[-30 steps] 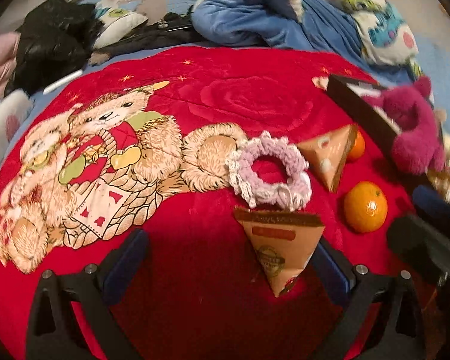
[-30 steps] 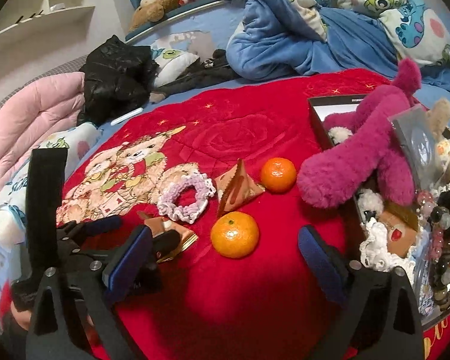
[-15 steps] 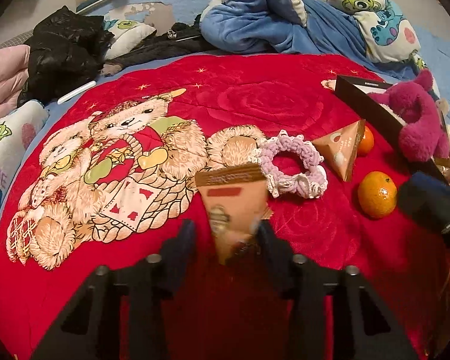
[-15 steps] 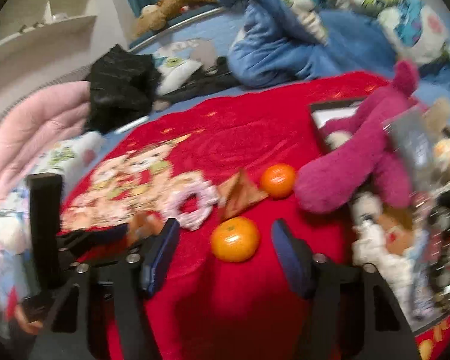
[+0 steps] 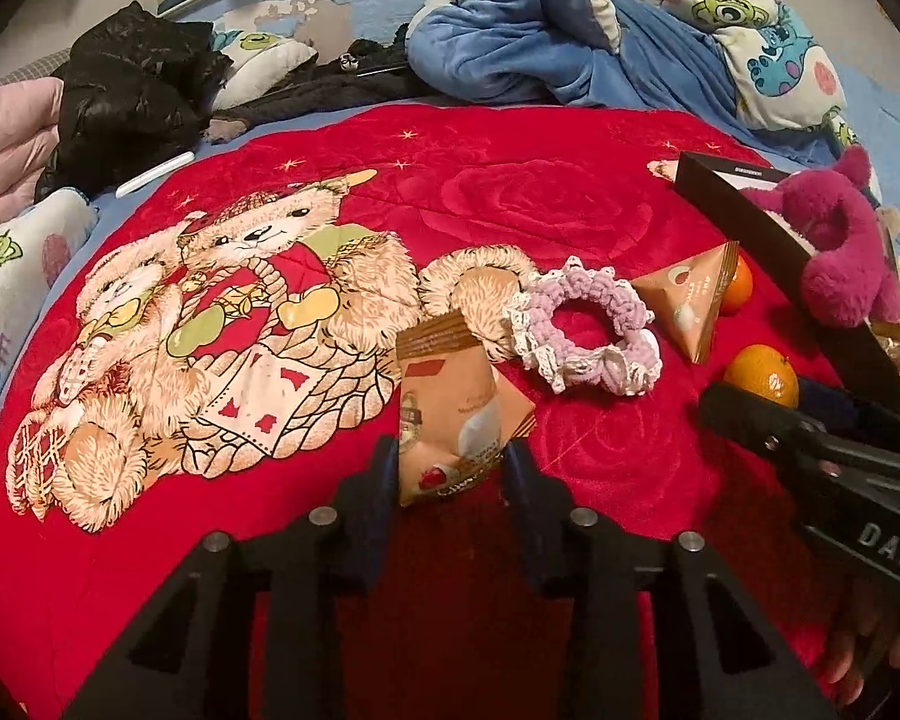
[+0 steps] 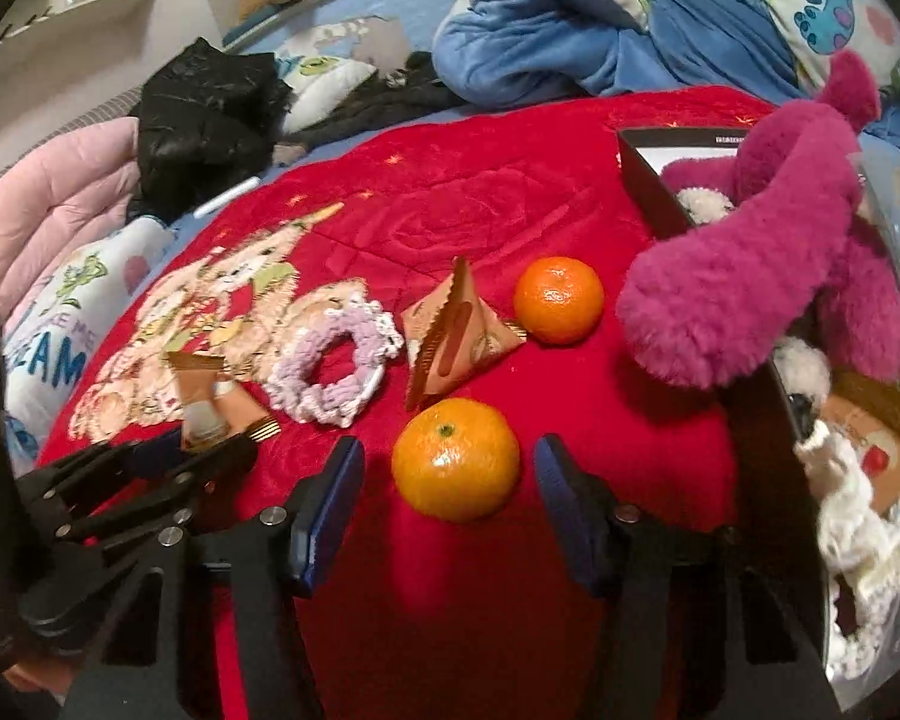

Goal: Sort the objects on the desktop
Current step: 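Grasp the triangular packet with the left tool while the right tool grasps the orange, then carry the packet with the left tool while the right tool carries the orange over the box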

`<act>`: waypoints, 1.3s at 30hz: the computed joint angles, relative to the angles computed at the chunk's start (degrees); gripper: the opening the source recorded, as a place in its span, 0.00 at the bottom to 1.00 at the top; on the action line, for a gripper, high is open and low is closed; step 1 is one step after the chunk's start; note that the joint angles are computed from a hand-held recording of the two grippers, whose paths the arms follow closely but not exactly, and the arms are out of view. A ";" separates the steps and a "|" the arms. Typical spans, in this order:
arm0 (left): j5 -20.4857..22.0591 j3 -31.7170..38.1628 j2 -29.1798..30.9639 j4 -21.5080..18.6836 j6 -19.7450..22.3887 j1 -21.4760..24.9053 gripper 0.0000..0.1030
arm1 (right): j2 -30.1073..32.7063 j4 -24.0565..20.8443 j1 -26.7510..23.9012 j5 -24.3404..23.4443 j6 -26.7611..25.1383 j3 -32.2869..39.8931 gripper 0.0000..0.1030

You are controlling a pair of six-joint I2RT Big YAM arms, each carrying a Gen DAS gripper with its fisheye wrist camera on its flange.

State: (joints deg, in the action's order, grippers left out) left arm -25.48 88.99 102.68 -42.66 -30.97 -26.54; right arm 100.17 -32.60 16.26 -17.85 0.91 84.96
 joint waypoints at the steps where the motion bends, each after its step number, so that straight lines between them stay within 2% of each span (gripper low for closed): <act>1: -0.26 0.08 0.10 -0.05 0.14 -0.08 0.36 | 0.28 -0.29 0.27 0.92 -0.21 0.40 0.53; 3: -0.61 -0.03 0.07 0.20 0.21 -0.19 0.36 | 0.56 -0.51 0.60 1.97 -0.66 0.68 0.53; 7: -0.59 -0.64 -0.32 1.09 0.34 -0.22 0.32 | 0.42 -0.13 0.36 3.33 0.17 0.38 0.38; 9: -0.99 -0.72 -0.40 1.25 0.46 -0.36 0.29 | 0.36 0.20 -0.08 2.33 0.85 0.19 0.37; 13: -1.45 -1.50 -1.05 2.27 0.21 -0.52 0.26 | -0.09 1.21 -0.65 0.58 2.10 -0.48 0.36; 19: 0.01 -4.34 -3.32 5.28 -1.68 -0.16 0.22 | -1.41 3.08 -0.85 0.69 3.48 -1.95 0.35; 24: -0.46 -5.85 -4.62 7.05 -2.05 -0.42 0.21 | -2.75 4.41 -0.96 0.67 4.38 -3.34 0.35; 28: -1.01 -8.16 -6.70 10.93 -1.00 -1.09 0.21 | -3.83 4.68 -0.68 1.25 3.78 -4.15 0.35; 30: -0.93 -9.83 -8.14 14.25 0.41 -1.75 0.21 | -4.47 4.92 -0.69 1.26 3.65 -4.66 0.35; 36: -2.93 -10.02 -9.16 16.99 2.99 -4.67 0.21 | -7.23 5.41 -1.04 1.54 4.19 -7.22 0.35; 39: -3.31 -9.75 -9.11 17.62 4.20 -5.72 0.21 | -8.56 6.85 -1.53 1.06 6.40 -8.72 0.35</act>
State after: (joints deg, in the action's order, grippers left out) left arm -28.79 79.24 93.56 -25.04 -26.77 -32.26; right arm 91.61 -25.75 14.73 -16.79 7.31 76.24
